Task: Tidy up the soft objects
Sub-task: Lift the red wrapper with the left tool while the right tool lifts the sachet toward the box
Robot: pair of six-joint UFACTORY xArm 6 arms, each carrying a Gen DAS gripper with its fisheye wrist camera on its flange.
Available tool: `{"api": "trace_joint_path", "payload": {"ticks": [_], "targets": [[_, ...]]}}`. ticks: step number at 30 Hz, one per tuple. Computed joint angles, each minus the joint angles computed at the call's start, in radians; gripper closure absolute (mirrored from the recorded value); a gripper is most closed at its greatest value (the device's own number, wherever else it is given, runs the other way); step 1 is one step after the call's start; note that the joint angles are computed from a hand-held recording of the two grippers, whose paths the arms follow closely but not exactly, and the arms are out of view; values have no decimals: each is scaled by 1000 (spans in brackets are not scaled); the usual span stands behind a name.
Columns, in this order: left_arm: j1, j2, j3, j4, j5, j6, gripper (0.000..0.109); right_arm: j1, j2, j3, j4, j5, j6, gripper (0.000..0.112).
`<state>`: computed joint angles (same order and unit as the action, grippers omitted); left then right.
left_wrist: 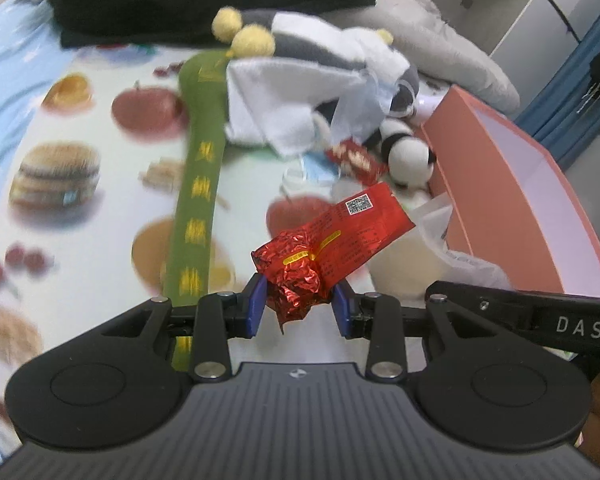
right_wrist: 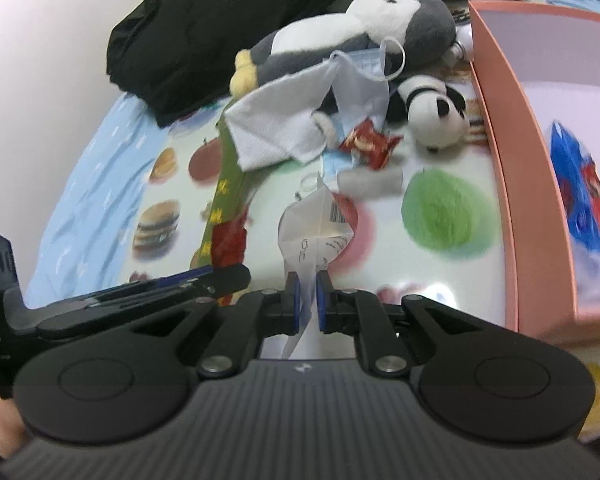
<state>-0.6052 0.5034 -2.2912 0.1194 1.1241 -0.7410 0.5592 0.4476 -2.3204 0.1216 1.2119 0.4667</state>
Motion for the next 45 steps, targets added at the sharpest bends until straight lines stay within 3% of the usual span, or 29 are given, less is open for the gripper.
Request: {"api": "trace_joint_path", "payload": {"ticks": [6,12,16,20,27,34,45], "targets": [[-40,-94,155,2,-14,-49,68,2,-194,325,-11,-100,-10,100],[-56,-84,147,-6,6,-37,68,-13,-289,496,3,-143,16,99],[-56,-40,71,-8,43,-19,68,-14,-285,467,-22,-106,11,96],[-54,11,-15,-11,79,-7,68,-13,-276,439,-61,-101,-2,65],[-57,47,-80,5,122,-15,68,6,-240,403,-96,-118,-63,48],[-46,30,-53,7,116,-21,68,23,-179,358,-135,-119,-114,48],[-34,115,-185,11,177,16,68,28,-124,343,-179,-103,-138,48]]}}
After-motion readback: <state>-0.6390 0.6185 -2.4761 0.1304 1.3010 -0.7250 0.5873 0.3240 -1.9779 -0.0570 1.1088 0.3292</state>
